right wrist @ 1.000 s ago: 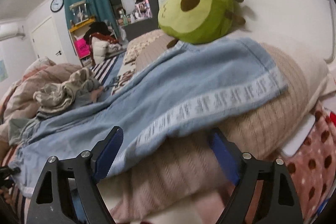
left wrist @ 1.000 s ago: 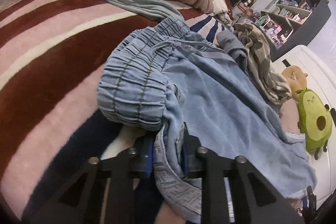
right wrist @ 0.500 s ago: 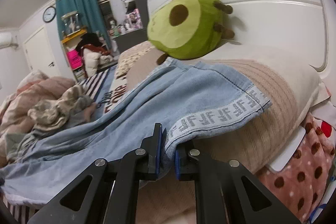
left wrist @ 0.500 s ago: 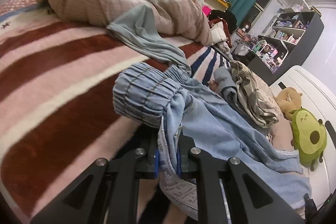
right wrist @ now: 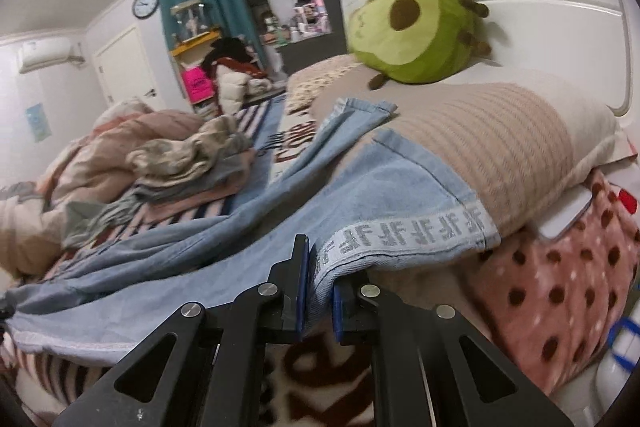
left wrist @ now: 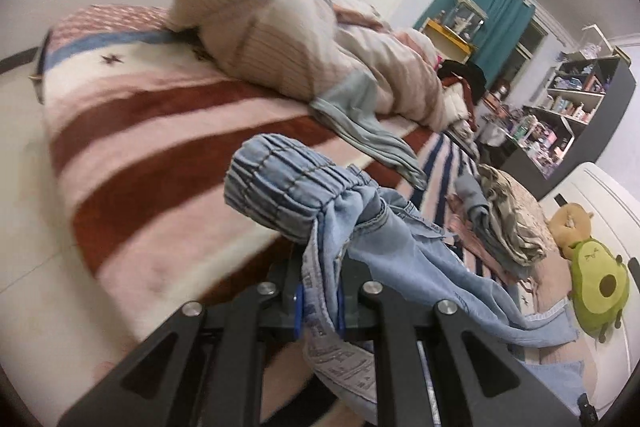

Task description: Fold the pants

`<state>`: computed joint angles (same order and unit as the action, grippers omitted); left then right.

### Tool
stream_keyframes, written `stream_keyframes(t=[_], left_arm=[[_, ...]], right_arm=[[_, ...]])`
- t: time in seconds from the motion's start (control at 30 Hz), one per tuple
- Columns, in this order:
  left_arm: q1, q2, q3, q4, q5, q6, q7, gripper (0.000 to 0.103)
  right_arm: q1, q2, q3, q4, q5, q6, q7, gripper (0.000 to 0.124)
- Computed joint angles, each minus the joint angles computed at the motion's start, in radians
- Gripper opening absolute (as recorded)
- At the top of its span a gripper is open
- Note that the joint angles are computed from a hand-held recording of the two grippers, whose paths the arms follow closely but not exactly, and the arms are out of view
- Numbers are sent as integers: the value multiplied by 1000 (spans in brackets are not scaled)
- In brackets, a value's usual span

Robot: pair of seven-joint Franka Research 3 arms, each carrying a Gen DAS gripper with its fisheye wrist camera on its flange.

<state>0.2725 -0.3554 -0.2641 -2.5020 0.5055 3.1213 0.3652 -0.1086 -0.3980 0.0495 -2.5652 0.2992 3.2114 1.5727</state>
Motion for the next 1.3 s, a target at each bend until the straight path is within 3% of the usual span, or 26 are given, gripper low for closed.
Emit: stream_keyframes(t=[0.13, 0.3, 0.37, 0.47, 0.6, 0.7, 0.8, 1.1, 1.23, 1.3], left_arm=[[-170, -31, 152, -9, -76, -72, 171, 9], [-197, 26, 151, 79, -113, -115, 276, 10], [-226, 68, 174, 126, -155, -117, 326, 10], [-221, 156, 163, 238, -162, -168, 366, 12], [-238, 287, 174, 393, -216, -227, 451, 16], [-242, 377, 172, 501, -248, -277, 513, 18], [-243, 470, 169, 612, -263, -328, 557, 22], [-259, 681, 173, 874, -267, -450, 611, 52], [-277, 680, 197, 893, -207, -455, 585, 72], [-283, 658, 208, 872, -167, -434, 566, 77]], right_arm=[[4, -61, 30, -44, -7, -6, 2, 4], [-28, -30, 56, 20, -38, -40, 13, 4], [-44, 22, 62, 84, -58, -43, 19, 4], [-87, 107, 86, 195, -109, -85, 50, 4], [-206, 240, 167, 378, -320, -175, 196, 3], [-239, 360, 197, 547, -540, -283, 329, 3], [-195, 484, 175, 722, -726, -412, 419, 3], [-15, 863, 42, 1261, -763, -821, 400, 4], [33, 934, -21, 1337, -750, -848, 392, 7], [52, 933, -49, 1327, -743, -844, 384, 25]])
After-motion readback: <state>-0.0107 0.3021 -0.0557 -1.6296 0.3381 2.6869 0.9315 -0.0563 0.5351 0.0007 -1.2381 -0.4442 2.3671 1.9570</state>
